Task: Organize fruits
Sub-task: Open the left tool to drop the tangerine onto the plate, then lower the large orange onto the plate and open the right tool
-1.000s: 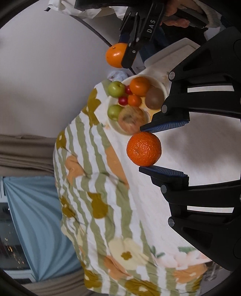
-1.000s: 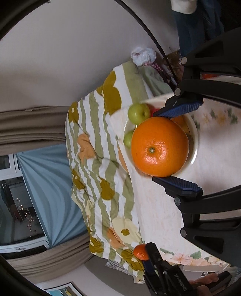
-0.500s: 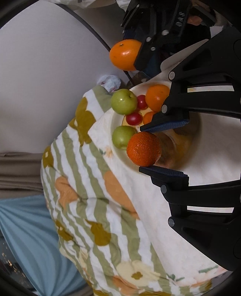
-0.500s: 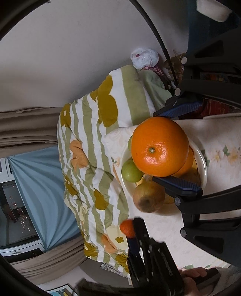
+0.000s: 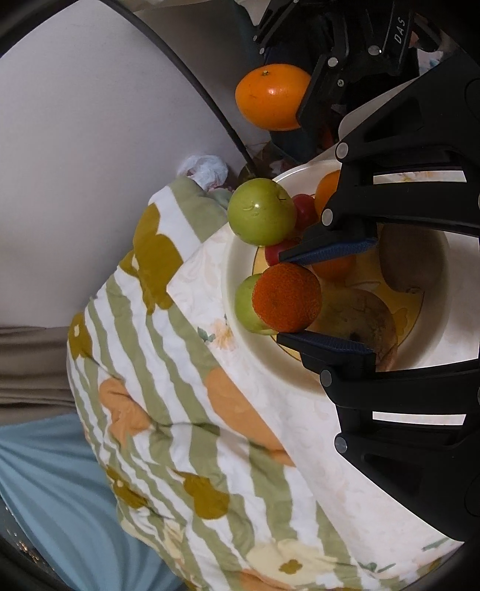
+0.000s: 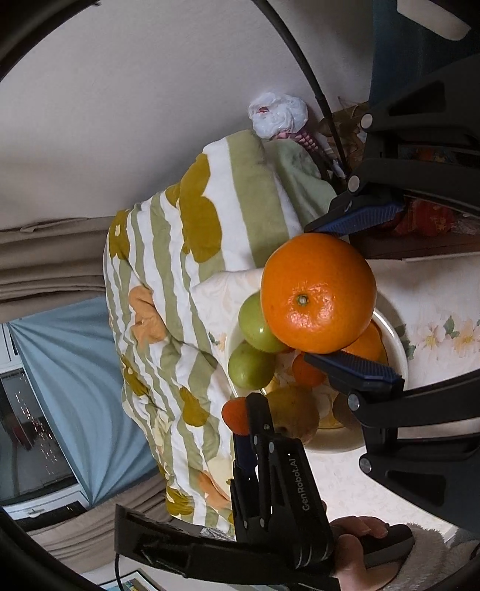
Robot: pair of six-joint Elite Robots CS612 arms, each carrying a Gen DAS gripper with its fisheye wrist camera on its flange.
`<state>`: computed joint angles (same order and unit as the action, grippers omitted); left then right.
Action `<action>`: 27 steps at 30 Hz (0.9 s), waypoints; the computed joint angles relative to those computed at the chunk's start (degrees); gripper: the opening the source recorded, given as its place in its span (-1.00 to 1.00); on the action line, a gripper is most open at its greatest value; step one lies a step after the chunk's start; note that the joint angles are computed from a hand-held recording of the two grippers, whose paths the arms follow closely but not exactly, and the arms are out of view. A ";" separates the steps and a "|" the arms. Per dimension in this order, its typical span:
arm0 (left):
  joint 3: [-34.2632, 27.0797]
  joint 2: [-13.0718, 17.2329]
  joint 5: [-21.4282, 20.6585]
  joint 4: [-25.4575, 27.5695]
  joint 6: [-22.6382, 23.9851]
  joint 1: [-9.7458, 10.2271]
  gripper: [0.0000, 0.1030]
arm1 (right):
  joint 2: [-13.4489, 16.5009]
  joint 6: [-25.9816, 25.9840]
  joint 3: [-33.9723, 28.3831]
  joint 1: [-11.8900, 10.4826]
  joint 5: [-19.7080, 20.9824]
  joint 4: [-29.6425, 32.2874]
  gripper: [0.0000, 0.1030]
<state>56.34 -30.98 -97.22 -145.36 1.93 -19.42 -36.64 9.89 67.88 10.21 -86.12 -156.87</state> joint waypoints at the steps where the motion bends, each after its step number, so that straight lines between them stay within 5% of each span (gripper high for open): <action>1: 0.00 -0.04 0.05 0.12 -0.08 -0.01 -0.07 | -0.12 0.28 0.24 -0.04 -0.03 -0.17 0.08; 2: 0.00 -0.04 0.38 -0.04 0.04 -0.04 0.29 | -0.17 0.44 0.36 -0.04 -0.17 -0.32 0.08; 3: 0.23 -0.16 0.85 -0.57 0.08 -0.09 0.85 | -0.28 0.53 0.55 -0.05 -0.24 -0.45 0.08; 4: 0.99 -0.46 1.44 -2.28 0.02 -0.14 1.00 | -0.34 0.64 0.67 -0.02 -0.31 -0.57 0.08; 7: 3.07 -1.50 2.47 -6.56 0.49 -0.12 1.00 | -0.40 0.77 0.76 0.10 -0.58 -0.73 0.08; 27: 16.11 -9.32 9.08 -10.82 -8.41 2.65 1.00 | 2.04 -6.93 -3.24 1.93 4.28 -2.14 0.08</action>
